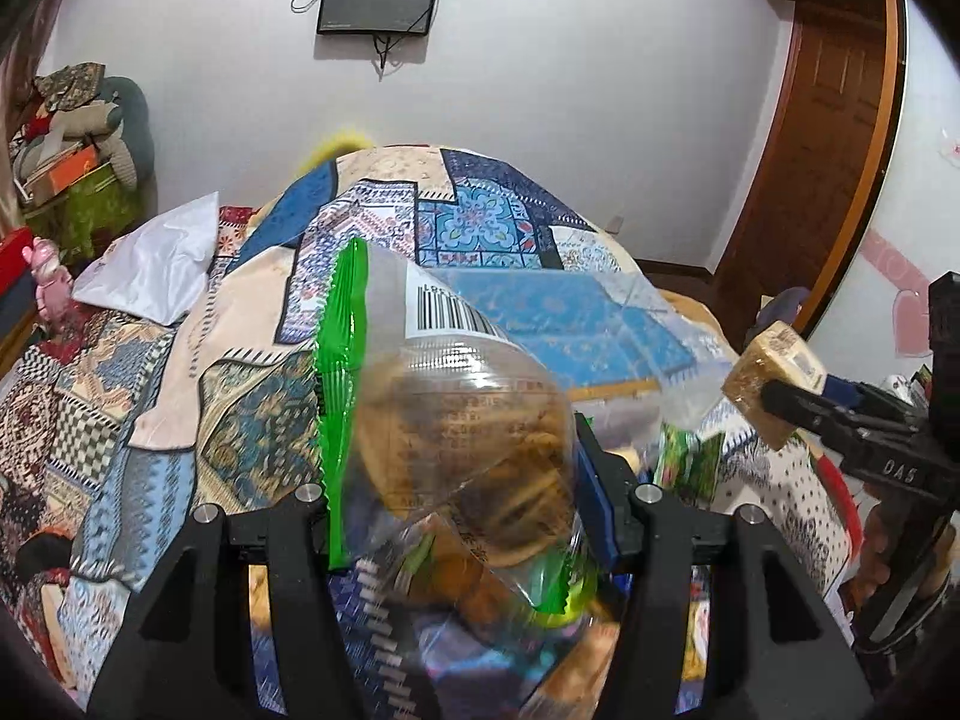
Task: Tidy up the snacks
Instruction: 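Lower the fried snack bag into the box with the left tool while the right tool places the cookie cake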
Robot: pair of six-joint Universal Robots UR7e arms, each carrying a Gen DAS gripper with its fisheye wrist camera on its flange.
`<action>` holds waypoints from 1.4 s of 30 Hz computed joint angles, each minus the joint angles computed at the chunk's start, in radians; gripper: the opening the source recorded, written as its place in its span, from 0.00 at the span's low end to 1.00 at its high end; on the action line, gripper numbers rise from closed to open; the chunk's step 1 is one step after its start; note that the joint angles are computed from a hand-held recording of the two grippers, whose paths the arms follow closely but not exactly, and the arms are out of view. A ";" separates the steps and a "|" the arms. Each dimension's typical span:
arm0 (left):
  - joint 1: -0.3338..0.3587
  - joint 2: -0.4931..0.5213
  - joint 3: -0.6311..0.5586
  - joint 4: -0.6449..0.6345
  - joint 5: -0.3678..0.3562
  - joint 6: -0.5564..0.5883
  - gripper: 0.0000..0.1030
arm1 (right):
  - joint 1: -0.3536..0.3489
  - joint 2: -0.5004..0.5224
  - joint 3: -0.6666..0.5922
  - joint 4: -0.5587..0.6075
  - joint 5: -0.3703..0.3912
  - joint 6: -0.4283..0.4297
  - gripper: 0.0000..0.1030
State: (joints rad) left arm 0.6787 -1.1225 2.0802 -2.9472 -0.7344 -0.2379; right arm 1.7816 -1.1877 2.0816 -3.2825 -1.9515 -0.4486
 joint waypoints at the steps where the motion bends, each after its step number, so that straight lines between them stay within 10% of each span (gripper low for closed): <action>1: 0.005 0.010 -0.011 -0.008 -0.006 0.009 0.54 | -0.001 0.007 -0.008 -0.001 0.002 -0.002 0.76; 25: 0.146 0.269 -0.326 0.072 -0.074 0.117 0.54 | -0.041 0.209 -0.273 0.165 0.002 -0.024 0.76; 42: 0.140 0.245 -0.312 0.126 -0.057 0.041 0.70 | -0.022 0.190 -0.267 0.182 -0.040 -0.038 0.81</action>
